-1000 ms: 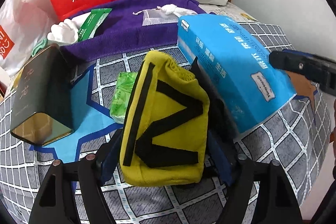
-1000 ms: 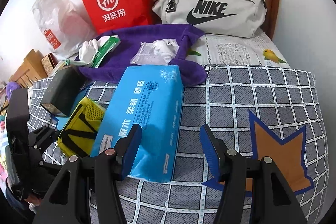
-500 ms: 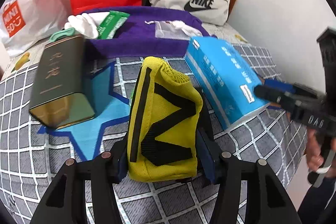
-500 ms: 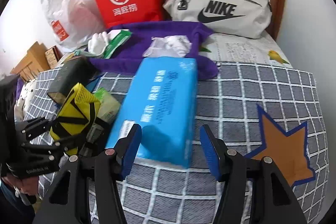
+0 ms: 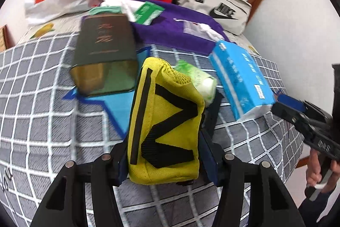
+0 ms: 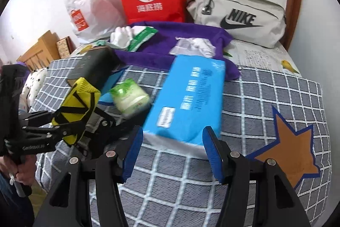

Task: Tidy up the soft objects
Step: 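Grasp the black watch strap with the right tool while the left tool holds the yellow pouch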

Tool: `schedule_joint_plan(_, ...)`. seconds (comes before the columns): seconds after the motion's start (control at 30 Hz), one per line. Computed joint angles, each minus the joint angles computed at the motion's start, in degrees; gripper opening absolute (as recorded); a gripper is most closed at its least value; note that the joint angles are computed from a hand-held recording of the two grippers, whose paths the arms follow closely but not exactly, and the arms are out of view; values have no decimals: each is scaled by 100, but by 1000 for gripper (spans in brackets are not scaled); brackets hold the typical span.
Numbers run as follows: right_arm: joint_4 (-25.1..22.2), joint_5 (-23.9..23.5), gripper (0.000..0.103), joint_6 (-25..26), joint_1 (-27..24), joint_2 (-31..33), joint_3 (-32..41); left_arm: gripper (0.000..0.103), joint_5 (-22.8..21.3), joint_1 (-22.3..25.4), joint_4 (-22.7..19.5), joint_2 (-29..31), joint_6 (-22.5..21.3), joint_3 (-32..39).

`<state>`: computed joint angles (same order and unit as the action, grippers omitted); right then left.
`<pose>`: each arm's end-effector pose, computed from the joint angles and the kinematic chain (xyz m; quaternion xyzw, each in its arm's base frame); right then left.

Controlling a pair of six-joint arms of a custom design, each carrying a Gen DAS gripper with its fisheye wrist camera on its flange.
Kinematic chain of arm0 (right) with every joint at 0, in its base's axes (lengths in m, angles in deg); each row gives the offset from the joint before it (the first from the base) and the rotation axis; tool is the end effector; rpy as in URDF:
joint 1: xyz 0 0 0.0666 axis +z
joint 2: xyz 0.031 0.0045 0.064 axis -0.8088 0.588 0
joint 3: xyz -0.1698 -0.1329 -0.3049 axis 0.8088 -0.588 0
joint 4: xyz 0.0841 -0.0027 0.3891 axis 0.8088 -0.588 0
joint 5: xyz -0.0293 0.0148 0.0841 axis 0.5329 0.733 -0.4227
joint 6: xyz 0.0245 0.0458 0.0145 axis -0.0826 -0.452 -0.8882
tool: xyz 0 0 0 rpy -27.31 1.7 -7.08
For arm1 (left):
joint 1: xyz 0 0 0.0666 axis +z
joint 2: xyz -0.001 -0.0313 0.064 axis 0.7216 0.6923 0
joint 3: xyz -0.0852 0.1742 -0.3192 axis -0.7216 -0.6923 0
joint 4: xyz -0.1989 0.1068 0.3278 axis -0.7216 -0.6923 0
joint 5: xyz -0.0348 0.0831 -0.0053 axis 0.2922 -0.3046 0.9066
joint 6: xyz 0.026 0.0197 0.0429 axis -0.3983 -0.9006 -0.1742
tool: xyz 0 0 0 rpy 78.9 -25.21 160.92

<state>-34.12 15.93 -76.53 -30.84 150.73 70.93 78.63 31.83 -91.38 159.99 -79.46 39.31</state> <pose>0.4765 0.2002 0.4377 -0.0665 0.9335 0.0752 0.3443 0.5178 -0.1413 0.4199 0.0858 0.9494 -0.1610 0.2557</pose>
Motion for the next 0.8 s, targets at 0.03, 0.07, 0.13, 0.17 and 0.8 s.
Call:
schedule_joint_plan(0.03,5,-18,58,9,42,-7,-5,55,-21,43,50,-58,40,-78)
schedule_joint_plan(0.07,18,-50,58,38,108,-20,-19,55,15,83,113,-117,79,-146)
schedule_joint_plan(0.13,29,-105,58,115,220,-21,-32,54,276,190,333,-305,161,-334)
schedule_joint_plan(0.17,34,-142,58,129,282,-1,-25,54,438,234,388,-352,153,-366)
schedule_joint_plan(0.8,-168,-932,57,416,902,923,359,55,355,695,530,-569,262,-460)
